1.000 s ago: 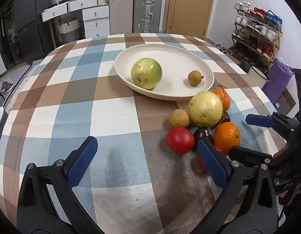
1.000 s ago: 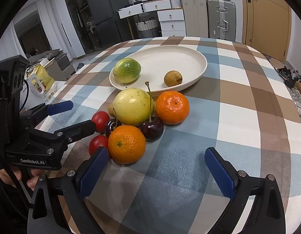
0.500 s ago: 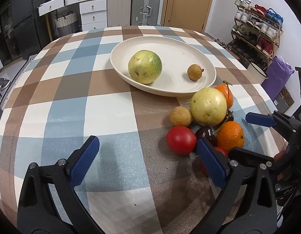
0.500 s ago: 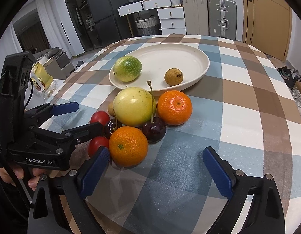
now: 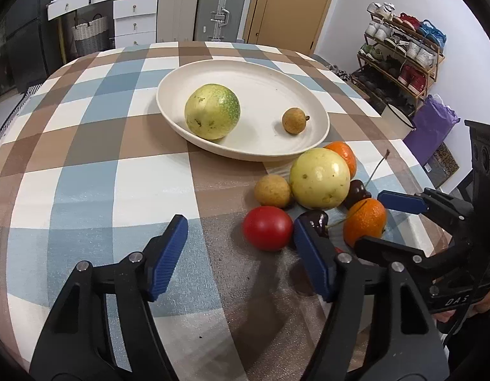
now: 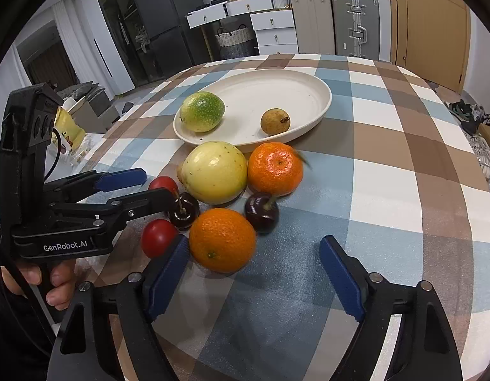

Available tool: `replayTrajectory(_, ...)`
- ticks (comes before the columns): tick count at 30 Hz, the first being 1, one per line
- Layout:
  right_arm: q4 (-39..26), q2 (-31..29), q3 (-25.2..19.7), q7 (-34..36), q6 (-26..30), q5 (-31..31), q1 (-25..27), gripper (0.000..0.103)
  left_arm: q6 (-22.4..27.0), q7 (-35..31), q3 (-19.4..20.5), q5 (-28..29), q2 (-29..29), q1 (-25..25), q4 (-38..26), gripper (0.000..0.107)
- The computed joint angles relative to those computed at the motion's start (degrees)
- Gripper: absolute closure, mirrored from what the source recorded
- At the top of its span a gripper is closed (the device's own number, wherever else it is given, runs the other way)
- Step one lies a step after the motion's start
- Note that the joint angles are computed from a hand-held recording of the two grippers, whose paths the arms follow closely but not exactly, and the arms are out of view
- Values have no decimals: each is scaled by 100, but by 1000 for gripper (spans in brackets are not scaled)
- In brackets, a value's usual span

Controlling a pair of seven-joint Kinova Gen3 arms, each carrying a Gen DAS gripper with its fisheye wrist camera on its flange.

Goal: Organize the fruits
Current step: 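Grasp the red tomato with the left tool while the right tool grasps an orange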

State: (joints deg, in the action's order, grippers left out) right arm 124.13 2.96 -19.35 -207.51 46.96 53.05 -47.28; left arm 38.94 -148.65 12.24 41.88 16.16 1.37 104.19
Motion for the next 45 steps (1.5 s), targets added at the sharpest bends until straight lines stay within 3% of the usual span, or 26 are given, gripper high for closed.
replayTrajectory(8, 39, -36, 1, 15, -129, 65, 10, 28, 78, -100, -8, -25, -78, 8, 43, 45)
replayTrajectory(18, -82, 101, 81, 374, -395, 201, 62, 51, 208, -135, -54, -4, -17, -17, -15, 45)
replayTrajectory(26, -151, 167, 191, 505, -440, 271, 74, 54, 154, -213, -54, -52, -40, 0, 37, 45)
replayTrajectory(29, -119, 151, 190, 449, -419, 329, 51, 60, 153, -231, -50, -30, -35, -8, 41, 45)
replayTrajectory(41, 35, 18, 35, 70, -224, 498, -51, 62, 146, -181, -51, -64, -10, 12, 2, 45)
replayTrajectory(42, 51, 5, 28, 60, -235, 497, -42, 62, 140, -215, -40, -65, -5, 10, -5, 46)
replayTrajectory(45, 89, -19, 7, 23, -261, 504, -22, 62, 511, -415, 18, 120, 118, -160, -134, 64)
